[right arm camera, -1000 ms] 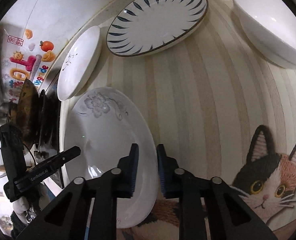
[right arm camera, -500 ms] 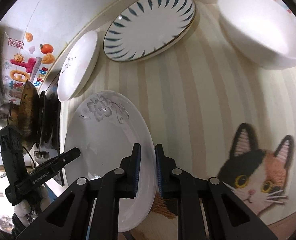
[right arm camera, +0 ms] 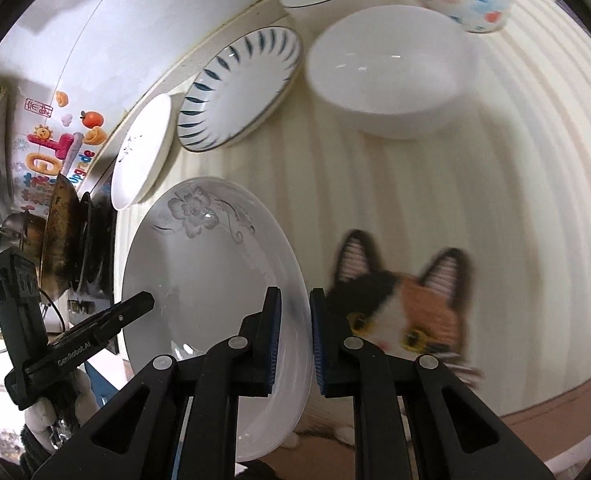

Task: Organize plates and bowls
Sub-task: 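Lift the grey-flower plate with both grippers off the counter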

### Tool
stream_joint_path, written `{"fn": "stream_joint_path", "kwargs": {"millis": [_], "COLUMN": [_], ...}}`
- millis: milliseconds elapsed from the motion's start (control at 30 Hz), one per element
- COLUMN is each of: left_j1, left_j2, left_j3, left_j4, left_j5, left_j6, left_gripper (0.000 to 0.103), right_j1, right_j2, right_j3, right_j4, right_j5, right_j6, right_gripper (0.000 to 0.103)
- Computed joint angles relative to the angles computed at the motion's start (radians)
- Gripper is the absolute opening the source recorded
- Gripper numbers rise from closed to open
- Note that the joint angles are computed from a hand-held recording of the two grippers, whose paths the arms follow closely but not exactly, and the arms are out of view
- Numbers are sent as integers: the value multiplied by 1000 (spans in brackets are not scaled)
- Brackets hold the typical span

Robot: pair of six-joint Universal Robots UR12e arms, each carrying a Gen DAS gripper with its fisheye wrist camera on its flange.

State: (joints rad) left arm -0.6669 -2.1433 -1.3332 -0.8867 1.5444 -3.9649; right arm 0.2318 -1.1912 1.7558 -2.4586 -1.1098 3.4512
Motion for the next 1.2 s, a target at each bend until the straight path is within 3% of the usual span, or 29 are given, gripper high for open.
{"fn": "stream_joint_path", "kwargs": {"millis": [467, 933, 1200], "left_j1": [-56, -73, -80], "left_j2": [-82, -120, -130], "left_j3": [105, 167, 198], "left_j4": [-59, -141, -196], "left_j5": [30, 102, 123], "left_j6": [-10, -54, -84], "left_gripper": [28, 29, 30], "right_j1": [-74, -80, -88], "right_j2": [-44, -32, -20], "right_j3": [91, 96, 72], "right_j4": [-4, -6, 52], "right_j5": [-8, 15, 59], "right_j6": [-67, -124, -174], "right_gripper": [16, 16, 18]}}
